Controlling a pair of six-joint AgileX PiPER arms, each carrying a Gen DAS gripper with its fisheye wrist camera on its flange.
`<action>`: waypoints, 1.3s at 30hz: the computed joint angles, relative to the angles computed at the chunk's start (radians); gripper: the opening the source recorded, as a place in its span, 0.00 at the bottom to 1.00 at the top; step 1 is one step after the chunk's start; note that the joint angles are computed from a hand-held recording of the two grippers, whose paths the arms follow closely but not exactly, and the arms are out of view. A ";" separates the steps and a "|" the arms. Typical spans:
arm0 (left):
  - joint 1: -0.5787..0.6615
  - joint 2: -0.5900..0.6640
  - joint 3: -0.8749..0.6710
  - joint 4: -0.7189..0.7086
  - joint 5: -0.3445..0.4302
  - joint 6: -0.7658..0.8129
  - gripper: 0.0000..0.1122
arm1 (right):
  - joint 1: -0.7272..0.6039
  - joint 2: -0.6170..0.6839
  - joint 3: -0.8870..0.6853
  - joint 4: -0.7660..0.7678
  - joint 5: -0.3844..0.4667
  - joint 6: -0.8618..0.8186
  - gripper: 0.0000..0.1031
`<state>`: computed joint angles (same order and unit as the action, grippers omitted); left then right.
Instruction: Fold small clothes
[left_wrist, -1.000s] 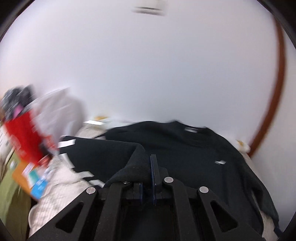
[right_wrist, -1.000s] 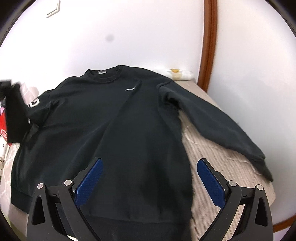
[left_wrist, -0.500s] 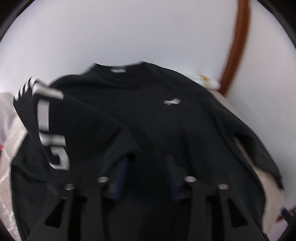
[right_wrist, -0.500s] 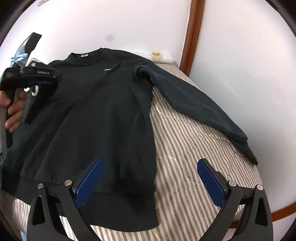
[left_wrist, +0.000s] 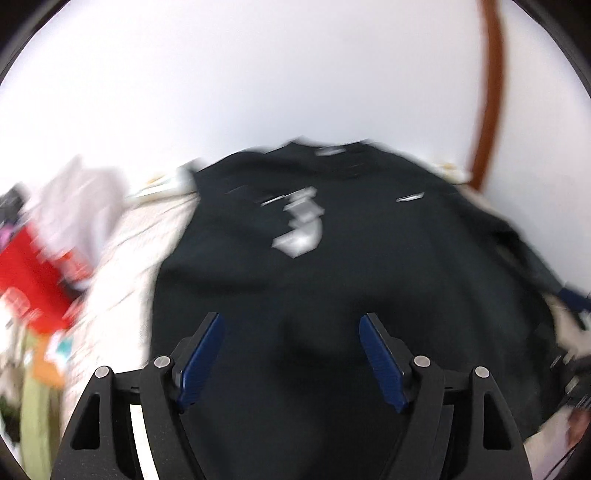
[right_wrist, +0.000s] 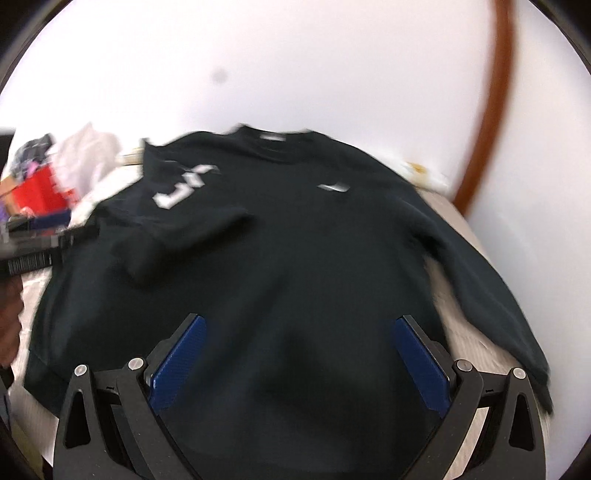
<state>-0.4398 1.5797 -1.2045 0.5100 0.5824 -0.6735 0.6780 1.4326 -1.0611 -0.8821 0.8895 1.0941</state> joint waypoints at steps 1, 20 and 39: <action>0.028 -0.022 0.039 0.010 0.009 -0.012 0.66 | 0.009 0.043 -0.044 0.008 -0.018 -0.025 0.97; 0.278 -0.151 0.404 -0.419 -0.218 0.379 0.67 | 0.028 0.800 -0.896 0.280 0.030 -0.551 0.28; 0.209 -0.110 0.381 -0.130 -0.195 0.094 0.73 | -0.455 0.249 -0.468 0.331 -0.226 -0.423 0.05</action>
<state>-0.2306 1.4700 -0.8236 0.3801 0.3876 -0.5793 0.2234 1.6815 -1.5292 -0.5516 0.6636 0.6707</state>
